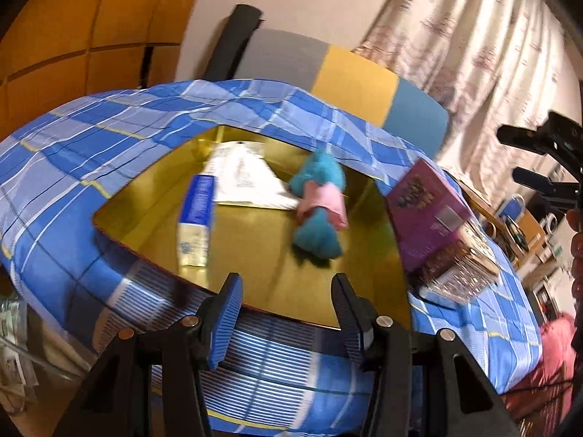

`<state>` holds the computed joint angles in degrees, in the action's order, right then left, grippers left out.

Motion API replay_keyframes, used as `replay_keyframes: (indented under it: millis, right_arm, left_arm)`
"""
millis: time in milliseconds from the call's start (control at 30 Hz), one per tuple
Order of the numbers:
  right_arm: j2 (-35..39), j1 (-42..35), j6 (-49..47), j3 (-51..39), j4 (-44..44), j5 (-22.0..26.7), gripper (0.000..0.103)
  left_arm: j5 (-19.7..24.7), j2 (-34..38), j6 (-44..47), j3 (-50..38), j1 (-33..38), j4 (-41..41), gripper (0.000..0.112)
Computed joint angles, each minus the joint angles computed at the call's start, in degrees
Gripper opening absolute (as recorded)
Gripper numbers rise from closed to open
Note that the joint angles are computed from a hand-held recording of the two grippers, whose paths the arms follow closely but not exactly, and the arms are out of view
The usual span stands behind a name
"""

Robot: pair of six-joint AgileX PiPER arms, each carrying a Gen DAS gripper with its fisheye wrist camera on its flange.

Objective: Organize soft objects
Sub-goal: 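Carry the teal plush into the gold tray and open the right tool, then move the right tool back to the pile and grasp the white foam block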

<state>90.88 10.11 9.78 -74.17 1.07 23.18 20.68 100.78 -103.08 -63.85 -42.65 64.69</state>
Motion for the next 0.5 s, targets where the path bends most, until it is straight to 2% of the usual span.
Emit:
replay_keyframes:
  millis: [100,233,367,500]
  right_arm:
    - [-4.0,-6.3,-2.4,4.7,1.6,-1.1,0.081]
    - [-6.0,-17.7,-9.5,8.8,8.8,0.1,0.081]
    - [-5.1,-27.9,-18.5,12.0,18.0,1.6,0.082]
    - [-2.1,-35.7,-25.3,14.4,22.8,2.8,0.082]
  left_arm:
    - [0.0,0.2,0.7,-0.7,-1.5,0.7,0.051]
    - [-0.4,0.3,0.4,-1.1,-3.3,2.4,0.051]
    - [-0.9,1.4,3.7,-2.5,-5.0,1.0,0.051]
    - [-1.7,3.5,10.3,-4.7,-7.4,-3.7,0.051]
